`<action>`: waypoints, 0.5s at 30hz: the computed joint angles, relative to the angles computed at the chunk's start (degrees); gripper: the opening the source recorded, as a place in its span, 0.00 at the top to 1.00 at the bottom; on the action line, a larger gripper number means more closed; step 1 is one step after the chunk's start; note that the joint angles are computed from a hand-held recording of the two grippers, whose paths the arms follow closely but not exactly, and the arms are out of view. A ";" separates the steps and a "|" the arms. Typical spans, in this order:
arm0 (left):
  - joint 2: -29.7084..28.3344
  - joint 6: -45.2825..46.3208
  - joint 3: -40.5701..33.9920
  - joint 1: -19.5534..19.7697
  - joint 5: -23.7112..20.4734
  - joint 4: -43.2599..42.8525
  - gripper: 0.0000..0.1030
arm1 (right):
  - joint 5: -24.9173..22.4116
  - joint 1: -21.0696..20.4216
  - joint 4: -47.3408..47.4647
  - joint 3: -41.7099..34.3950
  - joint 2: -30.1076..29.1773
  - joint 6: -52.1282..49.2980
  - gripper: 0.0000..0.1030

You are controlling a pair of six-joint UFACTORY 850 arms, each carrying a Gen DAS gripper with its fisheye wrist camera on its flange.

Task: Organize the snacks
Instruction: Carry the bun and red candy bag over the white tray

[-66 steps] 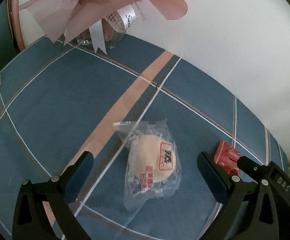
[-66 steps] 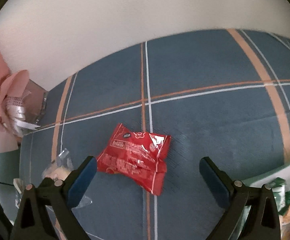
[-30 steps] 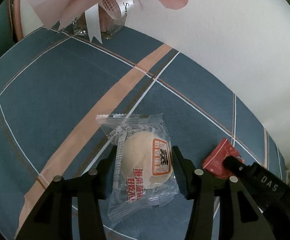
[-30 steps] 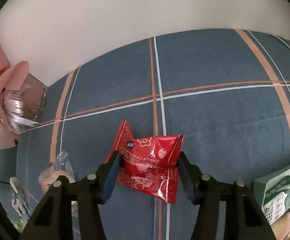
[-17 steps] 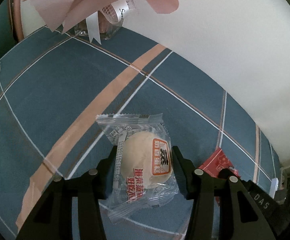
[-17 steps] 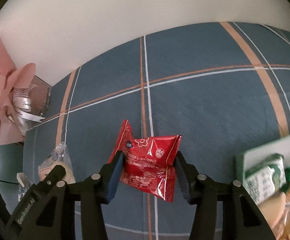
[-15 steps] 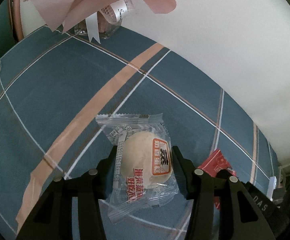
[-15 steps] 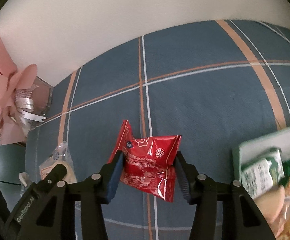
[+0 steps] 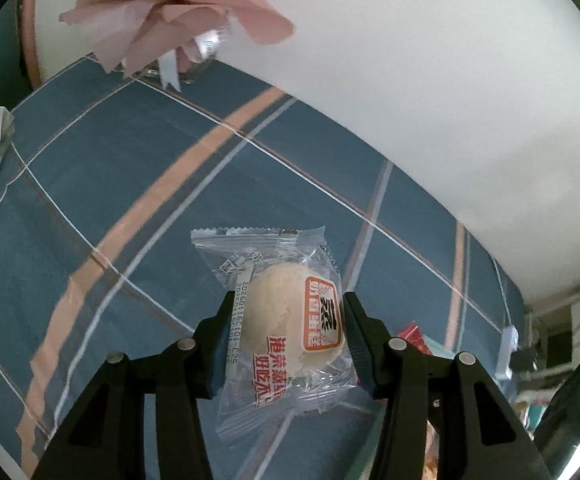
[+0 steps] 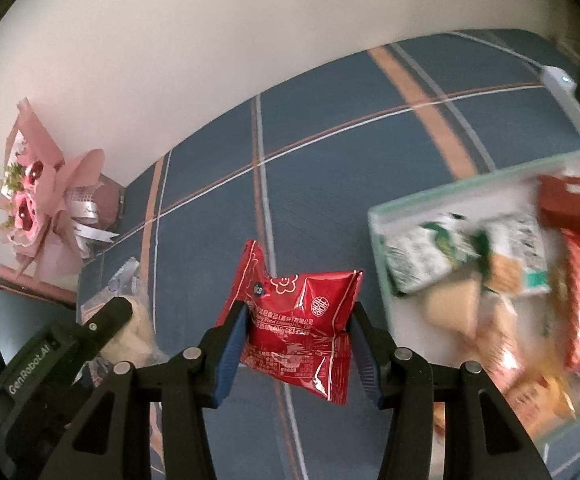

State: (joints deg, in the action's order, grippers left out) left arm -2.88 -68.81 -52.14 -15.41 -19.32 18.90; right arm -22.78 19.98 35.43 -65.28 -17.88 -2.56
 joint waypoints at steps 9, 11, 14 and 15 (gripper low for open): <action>0.90 -0.14 -0.25 -7.80 -0.36 1.47 0.49 | 1.26 -4.70 -4.11 9.95 10.49 5.10 0.49; 0.47 1.96 -0.62 -8.98 0.48 -0.25 0.49 | 1.35 -6.30 -4.74 11.27 12.18 5.75 0.49; -0.78 10.46 -1.31 -10.47 2.19 -9.05 0.49 | 1.56 -8.88 -5.34 13.24 14.56 5.76 0.49; -1.27 12.85 -1.59 -10.83 2.41 -11.50 0.49 | 1.68 -9.80 -6.13 13.85 15.22 6.32 0.49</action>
State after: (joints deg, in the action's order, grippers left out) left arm -4.15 -55.96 -53.74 -26.24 -16.91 7.41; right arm -21.10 10.19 29.30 -51.44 -2.65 3.76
